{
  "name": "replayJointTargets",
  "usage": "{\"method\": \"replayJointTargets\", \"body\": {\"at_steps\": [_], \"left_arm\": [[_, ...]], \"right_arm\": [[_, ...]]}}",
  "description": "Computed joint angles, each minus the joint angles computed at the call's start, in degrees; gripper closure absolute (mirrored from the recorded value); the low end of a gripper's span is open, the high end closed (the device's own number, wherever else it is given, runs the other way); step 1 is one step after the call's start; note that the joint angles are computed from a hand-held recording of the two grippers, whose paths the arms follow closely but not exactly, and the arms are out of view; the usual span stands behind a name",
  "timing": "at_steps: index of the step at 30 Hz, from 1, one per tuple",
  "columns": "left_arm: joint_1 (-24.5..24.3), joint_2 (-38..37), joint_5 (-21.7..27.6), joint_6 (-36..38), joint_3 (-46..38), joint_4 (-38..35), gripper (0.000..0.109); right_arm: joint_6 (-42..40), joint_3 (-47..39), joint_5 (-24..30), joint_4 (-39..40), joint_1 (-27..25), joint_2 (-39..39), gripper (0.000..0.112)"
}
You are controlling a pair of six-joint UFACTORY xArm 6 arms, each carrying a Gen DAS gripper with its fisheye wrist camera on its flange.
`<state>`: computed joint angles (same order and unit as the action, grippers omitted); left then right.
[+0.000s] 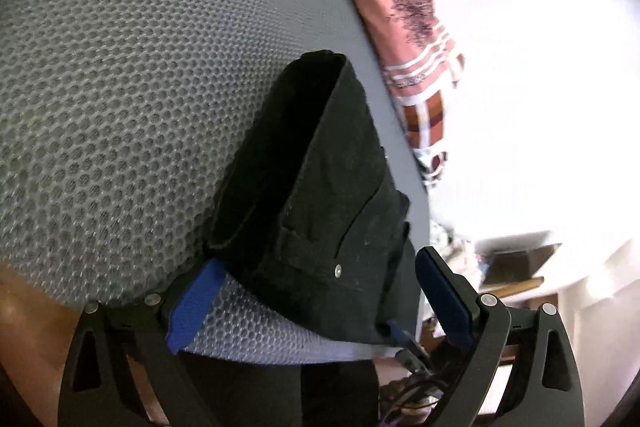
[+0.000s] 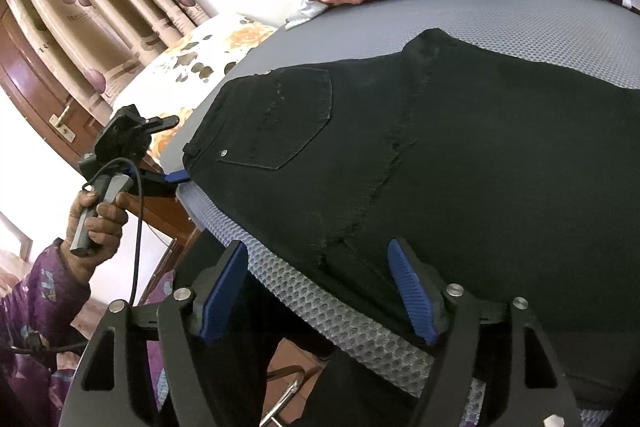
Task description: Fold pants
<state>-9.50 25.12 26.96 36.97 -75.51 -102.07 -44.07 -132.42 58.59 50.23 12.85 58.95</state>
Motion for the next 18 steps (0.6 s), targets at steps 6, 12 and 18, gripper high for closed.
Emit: {"method": "replayJointTargets", "body": {"at_steps": [6,12,18], "left_arm": [[-1.11,-0.18,-0.33,10.25,-1.37,-1.59,0.014],[0.76,-0.40,2.73,11.55,0.22,-5.09,0.015],[-1.96,2.28,-2.58,2.68,-4.03,5.66,0.015]], "right_arm": [[-0.09,0.25,0.04,0.28,0.05,-0.17,0.040],[0.21,-1.37,0.79,0.37,0.03,0.77,0.038],[-0.11,-0.97,0.80,0.59,0.09,0.51,0.035]]}}
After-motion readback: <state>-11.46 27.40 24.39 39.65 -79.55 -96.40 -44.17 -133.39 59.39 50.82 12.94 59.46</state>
